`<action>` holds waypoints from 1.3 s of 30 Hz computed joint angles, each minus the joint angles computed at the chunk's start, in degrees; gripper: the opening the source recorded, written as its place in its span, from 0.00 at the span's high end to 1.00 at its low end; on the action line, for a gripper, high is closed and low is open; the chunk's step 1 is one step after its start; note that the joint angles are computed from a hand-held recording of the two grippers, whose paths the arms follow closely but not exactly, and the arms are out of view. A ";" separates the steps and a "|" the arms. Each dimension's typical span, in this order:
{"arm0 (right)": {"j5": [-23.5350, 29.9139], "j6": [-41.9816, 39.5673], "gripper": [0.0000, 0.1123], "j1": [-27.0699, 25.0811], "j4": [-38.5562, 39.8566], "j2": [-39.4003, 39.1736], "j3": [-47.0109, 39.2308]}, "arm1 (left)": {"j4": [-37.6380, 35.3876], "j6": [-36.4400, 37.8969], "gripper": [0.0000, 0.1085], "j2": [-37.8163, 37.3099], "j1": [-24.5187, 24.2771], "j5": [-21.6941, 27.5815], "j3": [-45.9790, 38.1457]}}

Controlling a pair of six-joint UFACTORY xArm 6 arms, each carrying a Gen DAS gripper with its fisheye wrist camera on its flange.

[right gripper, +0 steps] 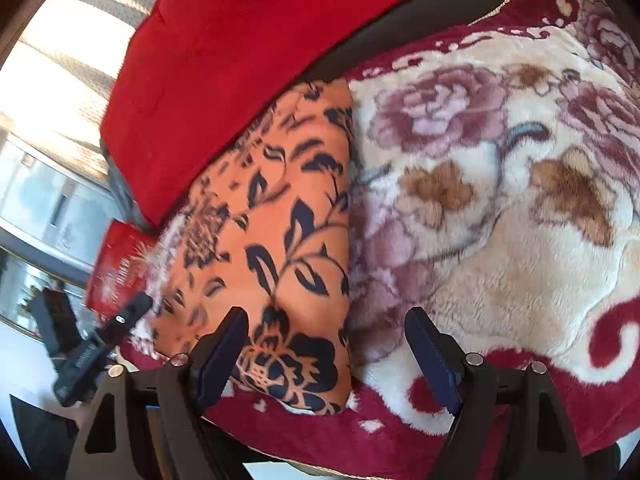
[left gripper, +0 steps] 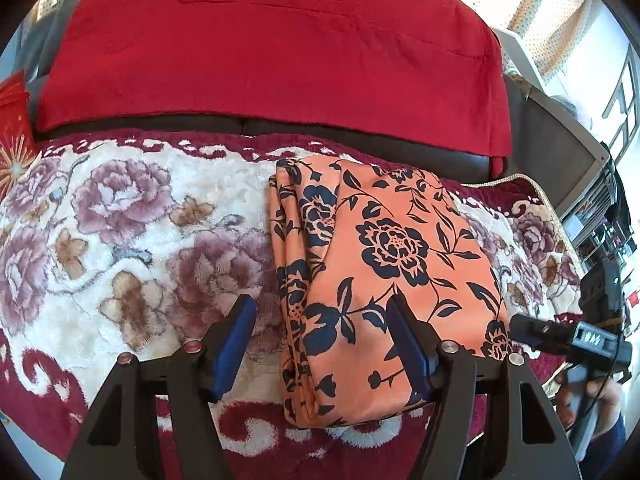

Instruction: Fold small clothes

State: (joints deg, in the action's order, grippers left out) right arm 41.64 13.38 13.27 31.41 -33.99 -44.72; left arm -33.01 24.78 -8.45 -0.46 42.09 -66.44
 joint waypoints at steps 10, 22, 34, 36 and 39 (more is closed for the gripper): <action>0.04 -13.09 0.24 -4.23 12.76 12.21 -9.00 | -13.30 4.07 0.20 8.80 3.11 9.48 -6.13; 4.26 -12.37 0.69 -0.74 -2.90 18.31 -22.81 | -19.08 10.20 0.66 9.20 -1.85 7.47 -8.12; 0.46 0.62 0.35 -6.41 -13.04 14.24 -15.93 | -8.87 0.21 0.41 10.53 -6.63 -1.15 -7.51; -2.78 -0.11 0.34 -4.78 -11.35 11.14 -14.83 | -11.72 2.82 0.38 7.23 -6.40 -3.75 -3.64; -3.80 -7.33 0.28 -2.83 -0.83 11.62 -15.53 | -7.70 0.85 0.38 8.77 -6.92 -3.18 -3.28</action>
State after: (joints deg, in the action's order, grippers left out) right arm 37.84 6.05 10.44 30.58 -22.37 -60.26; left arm -40.72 25.63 0.32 -7.39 38.91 -69.72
